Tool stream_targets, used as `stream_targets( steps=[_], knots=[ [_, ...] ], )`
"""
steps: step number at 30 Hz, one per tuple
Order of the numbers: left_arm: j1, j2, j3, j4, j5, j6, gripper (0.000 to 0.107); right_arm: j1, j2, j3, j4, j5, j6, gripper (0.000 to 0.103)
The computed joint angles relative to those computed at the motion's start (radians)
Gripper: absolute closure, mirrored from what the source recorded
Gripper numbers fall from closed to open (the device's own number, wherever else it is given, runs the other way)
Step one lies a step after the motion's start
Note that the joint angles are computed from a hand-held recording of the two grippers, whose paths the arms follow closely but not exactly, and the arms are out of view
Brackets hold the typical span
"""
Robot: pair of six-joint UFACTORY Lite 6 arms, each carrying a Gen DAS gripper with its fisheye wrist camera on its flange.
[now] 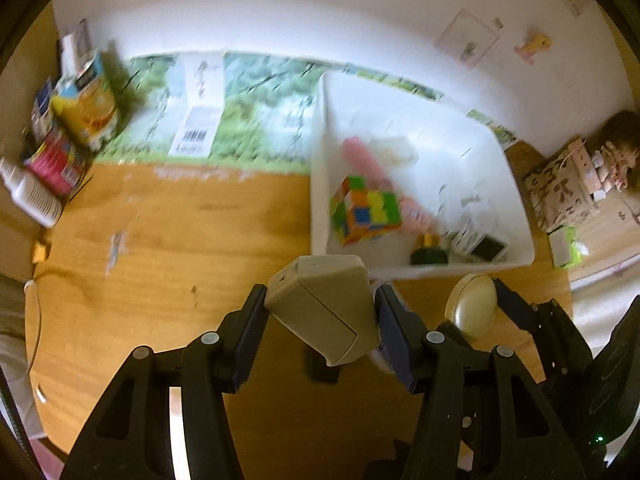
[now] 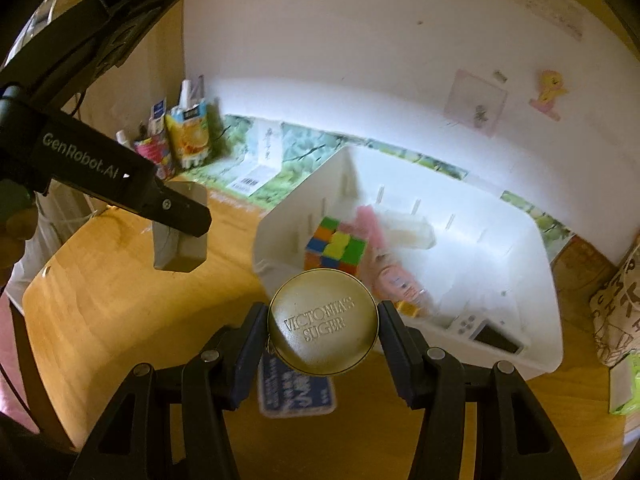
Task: Organize rigid objects
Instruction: 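Lift the beige block and round case and carry both over the basket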
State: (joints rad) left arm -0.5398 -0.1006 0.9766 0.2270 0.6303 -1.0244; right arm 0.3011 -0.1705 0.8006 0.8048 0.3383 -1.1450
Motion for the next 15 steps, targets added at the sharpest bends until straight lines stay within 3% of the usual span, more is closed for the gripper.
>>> stream_targets(
  steps=[6,15],
  knots=[
    [0.007,0.082,0.080,0.061,-0.085,-0.026,0.049,-0.071,0.052,0.036,0.237,-0.022,-0.259,0.047],
    [-0.011,0.198,0.165,0.309,-0.221,-0.231,0.049,-0.134,0.137,0.066,0.663,-0.079,-0.718,0.047]
  ],
)
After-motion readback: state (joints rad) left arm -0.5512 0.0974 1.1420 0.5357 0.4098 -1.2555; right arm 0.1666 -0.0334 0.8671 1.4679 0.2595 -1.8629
